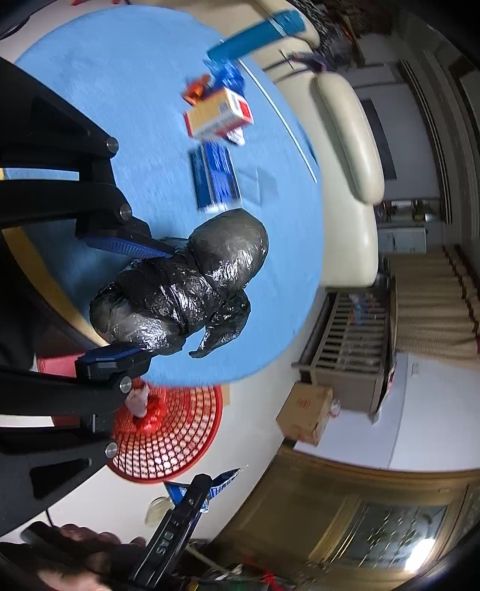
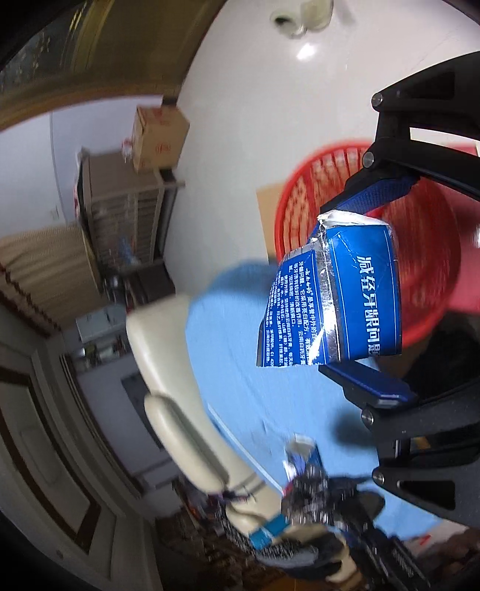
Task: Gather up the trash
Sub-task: 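Carry black bag and blue box to the red basket and release both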
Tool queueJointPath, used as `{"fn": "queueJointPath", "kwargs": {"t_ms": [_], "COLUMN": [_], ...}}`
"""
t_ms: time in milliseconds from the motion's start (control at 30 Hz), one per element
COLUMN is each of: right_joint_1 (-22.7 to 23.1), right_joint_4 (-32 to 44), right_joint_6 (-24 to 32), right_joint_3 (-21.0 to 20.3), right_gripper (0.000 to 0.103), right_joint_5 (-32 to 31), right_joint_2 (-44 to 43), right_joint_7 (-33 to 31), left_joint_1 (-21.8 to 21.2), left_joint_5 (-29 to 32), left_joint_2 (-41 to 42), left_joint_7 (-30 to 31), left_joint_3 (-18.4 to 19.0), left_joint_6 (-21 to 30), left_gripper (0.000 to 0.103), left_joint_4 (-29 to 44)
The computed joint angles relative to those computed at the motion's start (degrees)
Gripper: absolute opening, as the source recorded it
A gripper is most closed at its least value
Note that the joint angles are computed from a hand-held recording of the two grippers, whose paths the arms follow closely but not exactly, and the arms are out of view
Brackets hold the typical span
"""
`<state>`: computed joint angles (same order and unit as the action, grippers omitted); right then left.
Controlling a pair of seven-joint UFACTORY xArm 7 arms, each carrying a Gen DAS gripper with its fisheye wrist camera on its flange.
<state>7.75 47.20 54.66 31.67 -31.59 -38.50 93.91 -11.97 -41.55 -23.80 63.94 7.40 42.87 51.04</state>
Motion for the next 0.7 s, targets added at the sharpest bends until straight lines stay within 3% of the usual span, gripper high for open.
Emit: {"fn": "queueJointPath", "kwargs": {"t_ms": [233,700], "right_joint_1": [2.63,2.24], "right_joint_4": [-6.00,-11.97], "right_joint_6": [1.99,-3.00], "right_joint_3": [-5.46,-8.51], "right_gripper": [0.078,0.082], "right_joint_5": [4.84,11.36], "right_joint_2": [-4.99,-5.67], "right_joint_7": [-5.46,-9.30], "left_joint_1": [-2.88,-6.64], "left_joint_5": [-0.16,3.09], "left_joint_2": [-0.52,1.20], "left_joint_7": [-0.34,-3.08], "left_joint_3": [-2.37,-6.95], "left_joint_6": [2.63,2.10], "left_gripper": [0.043,0.043], "left_joint_4": [0.27,0.71]}}
